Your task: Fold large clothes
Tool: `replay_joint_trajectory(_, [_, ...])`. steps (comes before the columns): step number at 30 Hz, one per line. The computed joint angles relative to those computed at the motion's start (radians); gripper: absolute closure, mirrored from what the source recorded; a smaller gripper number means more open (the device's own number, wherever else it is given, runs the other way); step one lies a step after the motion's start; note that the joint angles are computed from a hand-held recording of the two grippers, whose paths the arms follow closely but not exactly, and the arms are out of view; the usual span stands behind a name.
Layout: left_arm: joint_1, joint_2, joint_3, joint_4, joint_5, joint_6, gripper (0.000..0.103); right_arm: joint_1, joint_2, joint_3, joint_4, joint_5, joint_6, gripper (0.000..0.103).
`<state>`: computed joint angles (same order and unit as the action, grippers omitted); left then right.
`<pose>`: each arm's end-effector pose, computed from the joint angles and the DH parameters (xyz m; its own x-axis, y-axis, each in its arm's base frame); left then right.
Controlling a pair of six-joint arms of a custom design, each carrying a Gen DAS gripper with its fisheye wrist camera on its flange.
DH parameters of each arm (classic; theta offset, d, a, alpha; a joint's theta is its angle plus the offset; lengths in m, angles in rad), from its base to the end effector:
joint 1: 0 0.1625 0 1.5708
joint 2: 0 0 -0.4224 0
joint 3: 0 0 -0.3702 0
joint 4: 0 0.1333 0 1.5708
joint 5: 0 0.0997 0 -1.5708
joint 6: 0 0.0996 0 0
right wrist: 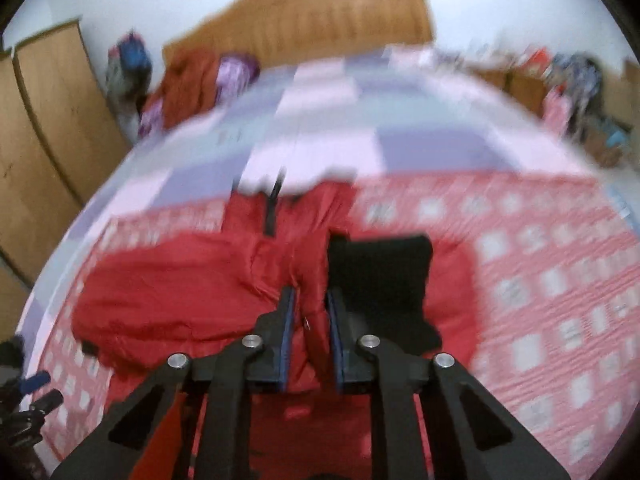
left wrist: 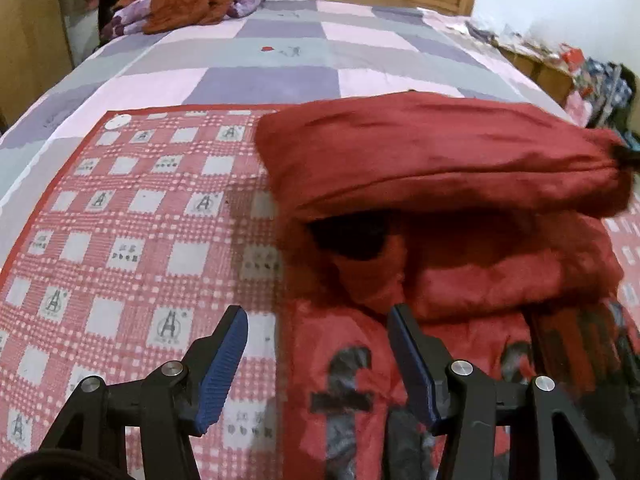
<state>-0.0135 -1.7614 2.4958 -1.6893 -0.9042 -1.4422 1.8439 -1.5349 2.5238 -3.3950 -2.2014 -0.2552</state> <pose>-0.2335 -0.1917 0.2077 -0.7623 0.1111 -0.6376 0.4694 0.7732 -0.4264 0.1649 -0.3123 0.2953 -0.8210 0.0335 0.5700 -0.4012 0.6765 -0.6176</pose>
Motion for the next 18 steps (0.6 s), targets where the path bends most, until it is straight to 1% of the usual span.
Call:
replay_joint_trajectory(1, [0.018, 0.009, 0.004, -0.029, 0.008, 0.012, 0.041, 0.026, 0.004, 0.001, -0.069, -0.069, -0.034, 0.094])
replay_joint_trajectory(2, [0.03, 0.02, 0.006, -0.053, 0.012, 0.023, 0.041, 0.029, 0.005, -0.004, -0.097, -0.137, -0.053, 0.095])
replay_joint_trajectory(3, [0.043, 0.034, 0.008, -0.082, 0.018, 0.037, 0.041, -0.007, 0.003, -0.009, -0.083, -0.164, -0.046, 0.099])
replay_joint_trajectory(4, [0.052, 0.046, 0.01, -0.108, 0.02, 0.052, 0.041, -0.048, -0.016, -0.012, -0.026, -0.16, -0.019, 0.099])
replay_joint_trajectory(5, [0.061, 0.061, 0.012, -0.141, 0.023, 0.072, 0.041, -0.085, -0.029, -0.017, 0.021, -0.178, 0.001, 0.099])
replay_joint_trajectory(7, [0.073, 0.092, 0.014, -0.195, 0.028, 0.114, 0.041, -0.135, -0.015, -0.021, 0.04, -0.227, -0.027, 0.099])
replay_joint_trajectory(8, [0.076, 0.102, 0.014, -0.21, 0.029, 0.126, 0.041, -0.163, -0.013, -0.019, 0.058, -0.242, -0.027, 0.099])
replay_joint_trajectory(9, [0.08, 0.108, 0.016, -0.226, 0.029, 0.138, 0.041, -0.181, -0.024, -0.016, 0.088, -0.241, -0.018, 0.099])
replay_joint_trajectory(10, [0.084, 0.113, 0.018, -0.243, 0.029, 0.149, 0.041, -0.195, -0.052, -0.003, 0.113, -0.217, -0.008, 0.099])
replay_joint_trajectory(11, [0.088, 0.117, 0.02, -0.25, 0.029, 0.153, 0.041, -0.191, -0.079, 0.012, 0.116, -0.177, -0.005, 0.099])
replay_joint_trajectory(12, [0.091, 0.118, 0.02, -0.245, 0.031, 0.147, 0.041, -0.169, -0.1, 0.028, 0.101, -0.144, -0.015, 0.099])
replay_joint_trajectory(14, [0.094, 0.108, 0.022, -0.23, 0.03, 0.124, 0.041, -0.099, -0.108, 0.058, 0.053, -0.088, -0.042, 0.098])
replay_joint_trajectory(15, [0.097, 0.098, 0.024, -0.222, 0.029, 0.111, 0.041, -0.072, -0.113, 0.071, 0.049, -0.059, -0.047, 0.098])
replay_joint_trajectory(16, [0.098, 0.092, 0.025, -0.214, 0.026, 0.1, 0.041, -0.028, -0.104, 0.082, 0.05, -0.035, -0.044, 0.098])
replay_joint_trajectory(18, [0.1, 0.073, 0.028, -0.195, 0.021, 0.081, 0.041, 0.04, -0.067, 0.093, 0.068, -0.024, -0.033, 0.098])
